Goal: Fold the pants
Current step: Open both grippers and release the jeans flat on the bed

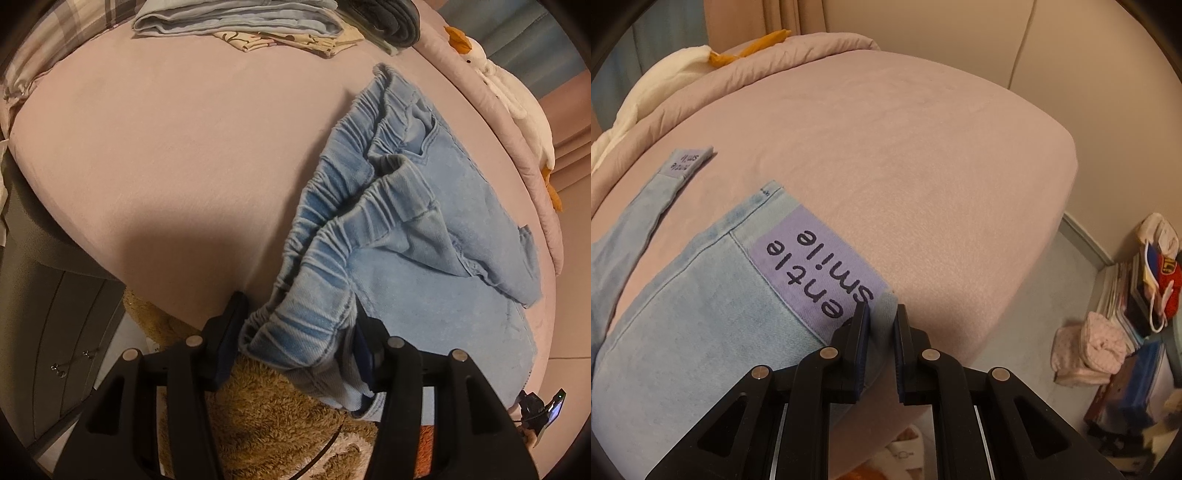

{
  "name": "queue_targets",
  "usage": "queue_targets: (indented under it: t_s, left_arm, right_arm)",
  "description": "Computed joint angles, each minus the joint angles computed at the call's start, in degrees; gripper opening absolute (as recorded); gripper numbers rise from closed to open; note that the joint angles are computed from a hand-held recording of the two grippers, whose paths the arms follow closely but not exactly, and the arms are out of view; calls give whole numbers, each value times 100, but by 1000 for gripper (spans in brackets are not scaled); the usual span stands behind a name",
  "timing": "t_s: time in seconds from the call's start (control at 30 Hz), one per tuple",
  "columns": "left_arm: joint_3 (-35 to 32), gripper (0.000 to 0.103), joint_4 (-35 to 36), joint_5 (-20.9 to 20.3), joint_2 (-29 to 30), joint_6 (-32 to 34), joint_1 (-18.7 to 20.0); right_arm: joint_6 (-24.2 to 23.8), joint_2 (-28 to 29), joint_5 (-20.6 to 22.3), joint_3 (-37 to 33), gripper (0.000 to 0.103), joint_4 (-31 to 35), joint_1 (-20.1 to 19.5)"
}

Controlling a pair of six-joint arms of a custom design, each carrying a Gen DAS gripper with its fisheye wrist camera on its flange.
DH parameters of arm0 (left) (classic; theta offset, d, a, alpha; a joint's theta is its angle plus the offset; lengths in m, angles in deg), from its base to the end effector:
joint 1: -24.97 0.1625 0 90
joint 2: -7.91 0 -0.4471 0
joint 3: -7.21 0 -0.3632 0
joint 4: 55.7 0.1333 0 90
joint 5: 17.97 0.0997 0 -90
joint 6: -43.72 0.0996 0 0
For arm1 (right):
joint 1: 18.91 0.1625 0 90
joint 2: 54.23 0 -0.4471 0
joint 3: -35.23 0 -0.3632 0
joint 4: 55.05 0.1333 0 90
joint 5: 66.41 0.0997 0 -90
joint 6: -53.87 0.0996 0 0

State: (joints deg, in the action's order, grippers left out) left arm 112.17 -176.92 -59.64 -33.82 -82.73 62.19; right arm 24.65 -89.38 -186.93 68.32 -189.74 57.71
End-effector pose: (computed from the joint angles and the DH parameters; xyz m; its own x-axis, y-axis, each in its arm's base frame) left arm -0.3097 -0.4961 0.0268 -0.4916 -0.8694 -0.0501 -0.4710 0.3138 -0.8244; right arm -0.1184 -0.8552 0.4468 -0.7341 0.1626 0.6592 -0.2289 0.8547 -0.4658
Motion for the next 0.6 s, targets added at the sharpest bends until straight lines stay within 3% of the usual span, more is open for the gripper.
queue_targets:
  t_s: [0.07,0.2,0.23,0.27,0.3,0.33,0.37,0.4,0.5,0.6]
  left_arm:
    - [-147,50,270,-70,5,-53,-30]
    - [-554,52,1262,218,0,-329,-251]
    - [-645,53,1530,321,-21,-468,-318]
    - [-689,54,1659,405,-40,-541,-363]
    - [-739,60,1759,497,-58,-592,-404]
    - [-785,74,1816,585,-75,-623,-437]
    - [-828,80,1862,657,-77,-657,-454]
    - [-908,87,1953,774,-56,-695,-476]
    - [-1245,89,2072,1096,74,-346,-498]
    - [-1462,92,2020,1300,181,-9,-497]
  right_arm:
    - [8,-1,40,-27,8,46,-13]
    - [-211,-10,-102,-98,14,243,35]
    - [-224,-15,-165,-98,24,264,49]
    - [-196,-30,-271,-88,41,271,68]
    - [-111,-42,-404,-82,52,261,82]
    - [35,-81,-499,-47,70,266,88]
    - [167,-139,-478,5,74,298,79]
    - [319,-242,-330,99,74,357,61]
    - [513,-414,72,93,74,763,73]
    - [281,-607,240,408,76,360,196]
